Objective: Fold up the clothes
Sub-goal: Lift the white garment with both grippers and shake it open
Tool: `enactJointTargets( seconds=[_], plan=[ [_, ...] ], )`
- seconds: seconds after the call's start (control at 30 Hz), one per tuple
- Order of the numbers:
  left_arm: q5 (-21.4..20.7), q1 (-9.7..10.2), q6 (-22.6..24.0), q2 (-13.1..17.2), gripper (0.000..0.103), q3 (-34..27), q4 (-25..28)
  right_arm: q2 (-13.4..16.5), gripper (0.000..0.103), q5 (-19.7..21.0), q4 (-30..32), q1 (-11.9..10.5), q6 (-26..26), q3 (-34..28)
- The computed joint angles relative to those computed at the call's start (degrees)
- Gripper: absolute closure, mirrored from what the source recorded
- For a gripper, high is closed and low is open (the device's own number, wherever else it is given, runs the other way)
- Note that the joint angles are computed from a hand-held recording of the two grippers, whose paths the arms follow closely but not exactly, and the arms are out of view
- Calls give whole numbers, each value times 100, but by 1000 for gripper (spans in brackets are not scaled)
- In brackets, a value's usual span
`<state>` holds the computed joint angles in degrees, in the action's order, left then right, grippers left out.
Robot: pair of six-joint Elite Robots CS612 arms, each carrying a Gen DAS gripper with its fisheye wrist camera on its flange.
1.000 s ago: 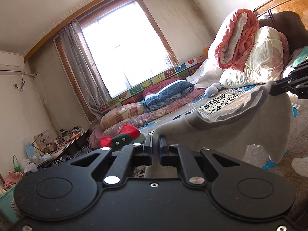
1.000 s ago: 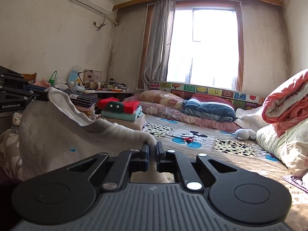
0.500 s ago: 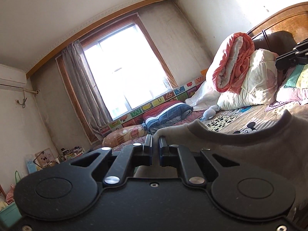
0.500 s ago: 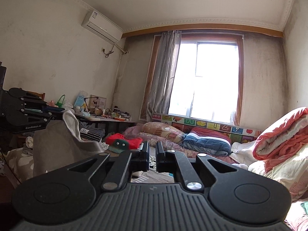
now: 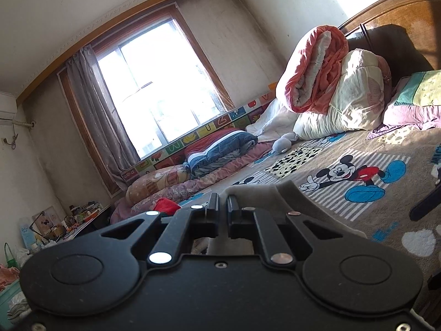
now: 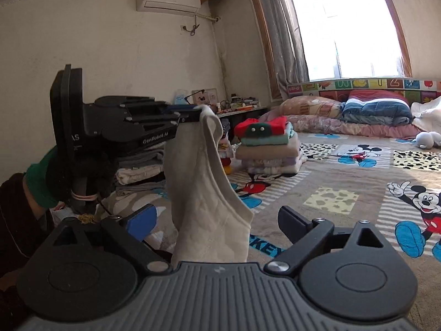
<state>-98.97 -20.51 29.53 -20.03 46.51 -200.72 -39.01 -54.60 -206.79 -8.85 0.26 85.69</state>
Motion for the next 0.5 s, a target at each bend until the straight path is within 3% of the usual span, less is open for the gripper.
enactJointTargets(
  seconds=[0.07, 0.17, 0.3, 0.43, 0.5],
  plan=[
    [-81, 20, 24, -22, 98, 72, -81, 160, 9, 215, 357, -11, 162, -166],
    [-179, 49, 39, -78, 98, 199, -176, 573, 9, 661, 358, -102, 1123, -619],
    [-280, 95, -25, -121, 98, 289, -233, 1110, 9, 1165, -94, -258, 2535, -1179],
    [-318, 122, 13, -147, 98, 342, -265, 1795, 9, 1789, -926, -407, 4389, -2026],
    [-303, 131, 13, -152, 98, 348, -256, 2013, 9, 2037, -1047, -426, 4677, -2383]
  ],
)
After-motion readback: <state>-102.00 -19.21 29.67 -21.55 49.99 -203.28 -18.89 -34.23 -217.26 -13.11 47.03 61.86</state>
